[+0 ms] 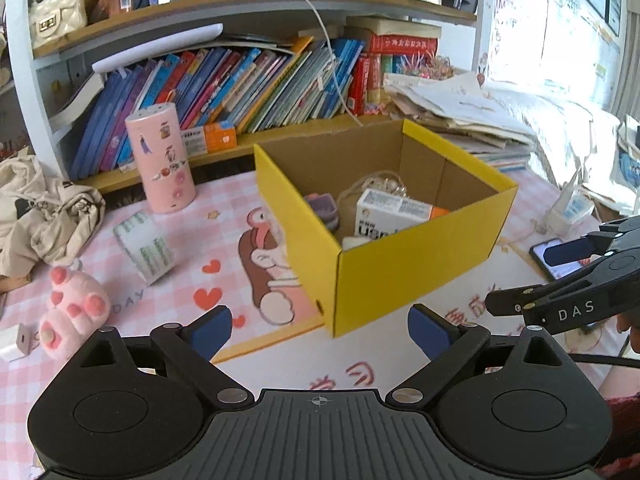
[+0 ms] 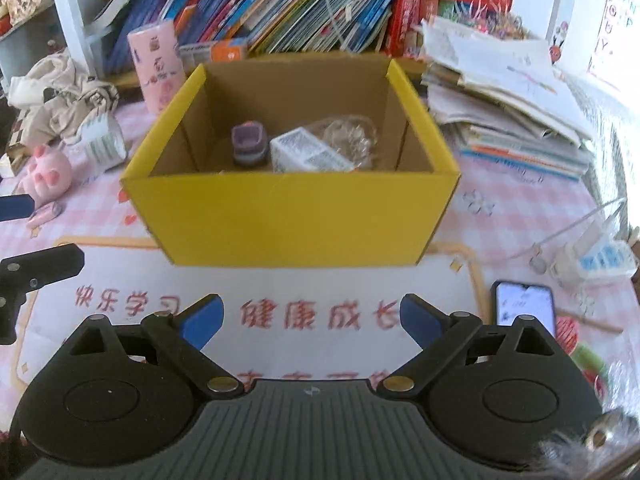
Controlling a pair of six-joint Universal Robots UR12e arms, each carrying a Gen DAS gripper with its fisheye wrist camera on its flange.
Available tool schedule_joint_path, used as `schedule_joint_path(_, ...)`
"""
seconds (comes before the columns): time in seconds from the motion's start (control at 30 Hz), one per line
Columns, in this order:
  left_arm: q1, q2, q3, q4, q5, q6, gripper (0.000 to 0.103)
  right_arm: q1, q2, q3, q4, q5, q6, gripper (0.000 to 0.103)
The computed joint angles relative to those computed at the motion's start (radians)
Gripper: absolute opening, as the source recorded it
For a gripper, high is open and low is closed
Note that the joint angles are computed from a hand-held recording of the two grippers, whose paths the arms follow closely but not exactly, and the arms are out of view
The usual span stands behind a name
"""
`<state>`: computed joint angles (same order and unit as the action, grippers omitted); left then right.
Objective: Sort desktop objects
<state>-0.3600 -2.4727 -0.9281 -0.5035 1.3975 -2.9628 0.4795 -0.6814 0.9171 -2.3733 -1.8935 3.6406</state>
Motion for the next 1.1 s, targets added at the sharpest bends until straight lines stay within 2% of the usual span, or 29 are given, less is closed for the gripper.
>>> schedule_joint_path(0.43,0.026,0.031,-0.055,-0.027,-0.050,0.049,0.097,0.026,0.040,-0.083,0.109,0.038,0.047,0.096)
schedule_joint_path(1.1,0.066,0.048,-0.083,-0.065,-0.112,0.115,0.097,0.059,0.100,-0.200,0.216,0.013,0.142,0.096)
